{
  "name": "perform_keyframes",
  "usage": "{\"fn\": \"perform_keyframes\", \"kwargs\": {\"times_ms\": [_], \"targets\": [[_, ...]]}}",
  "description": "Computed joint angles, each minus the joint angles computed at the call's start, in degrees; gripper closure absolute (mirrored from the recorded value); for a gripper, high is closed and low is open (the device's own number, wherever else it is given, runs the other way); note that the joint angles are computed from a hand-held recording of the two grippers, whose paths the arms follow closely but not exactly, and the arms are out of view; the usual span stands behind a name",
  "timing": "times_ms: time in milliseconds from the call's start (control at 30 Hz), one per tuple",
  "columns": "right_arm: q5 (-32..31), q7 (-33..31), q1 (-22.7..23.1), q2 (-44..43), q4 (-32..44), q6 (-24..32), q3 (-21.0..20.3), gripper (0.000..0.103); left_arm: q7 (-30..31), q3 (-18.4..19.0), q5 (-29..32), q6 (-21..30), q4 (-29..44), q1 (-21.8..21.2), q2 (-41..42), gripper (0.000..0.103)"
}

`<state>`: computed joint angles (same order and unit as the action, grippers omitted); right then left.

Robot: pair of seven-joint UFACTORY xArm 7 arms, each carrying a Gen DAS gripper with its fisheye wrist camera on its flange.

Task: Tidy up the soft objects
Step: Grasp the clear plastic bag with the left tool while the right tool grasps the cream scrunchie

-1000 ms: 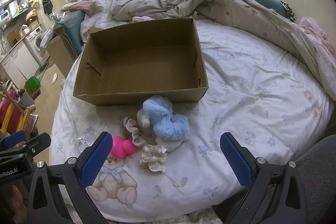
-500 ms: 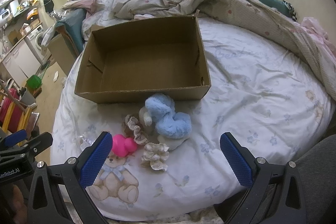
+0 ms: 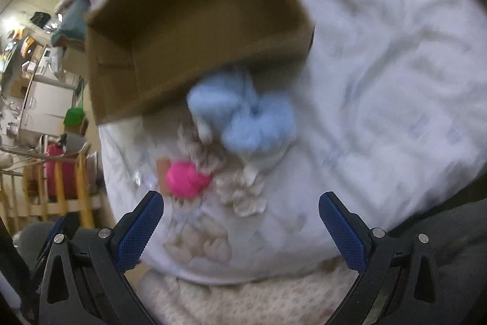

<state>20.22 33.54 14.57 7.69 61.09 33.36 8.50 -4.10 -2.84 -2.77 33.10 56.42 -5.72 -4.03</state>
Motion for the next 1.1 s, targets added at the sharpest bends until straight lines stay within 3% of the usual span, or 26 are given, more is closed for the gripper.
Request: {"fn": "perform_keyframes", "kwargs": {"times_ms": [67, 200, 267, 367, 433, 533, 633, 900, 1100], "targets": [[0.5, -0.5, 0.1, 2.3, 1.3, 0.7, 0.3, 0.000, -1.1, 0.1, 0.4, 0.7, 0.6, 0.3, 0.5, 0.000], [0.4, -2.1, 0.2, 7.1, 4.6, 1.7, 1.1, 0.015, -3.7, 0.5, 1.7, 1.8, 2.1, 1.0, 1.7, 0.000], [-2.2, -1.3, 1.0, 8.9, 6.4, 2.7, 0.6, 0.017, -3.7, 0.9, 0.9, 3.7, 3.9, 1.4, 2.9, 0.000], [-2.0, -1.3, 0.6, 10.3, 6.8, 2.8, 0.9, 0.036, -5.1, 1.2, 0.7, 6.9, 7.0, 1.9, 5.2, 0.000], [-1.4, -2.1, 0.2, 10.9, 7.1, 2.7, 1.2, 0.060, -6.2, 1.3, 0.8, 8.7, 8.8, 2.1, 6.7, 0.000], [-0.6, -3.7, -0.1, 10.2, 6.7, 3.5, 1.7, 0.067, -6.5, 1.2, -0.9, 12.6, 12.2, 2.4, 9.7, 0.002], [3.3, -7.3, -1.1, 8.9, 5.5, 2.1, 2.9, 0.079, -6.0, 0.6, -2.2, 15.1, 15.0, 2.1, 12.2, 0.014], [9.7, -12.8, -1.3, 2.7, 0.5, -2.1, 2.9, 0.081, -7.8, -0.6, -6.3, 22.0, 23.0, 0.7, 21.7, 0.037], [12.1, -14.0, -0.6, 0.8, -1.8, -4.3, 2.0, 0.082, -10.7, -0.3, -2.0, 22.7, 25.8, -1.7, 27.4, 0.055]]}}
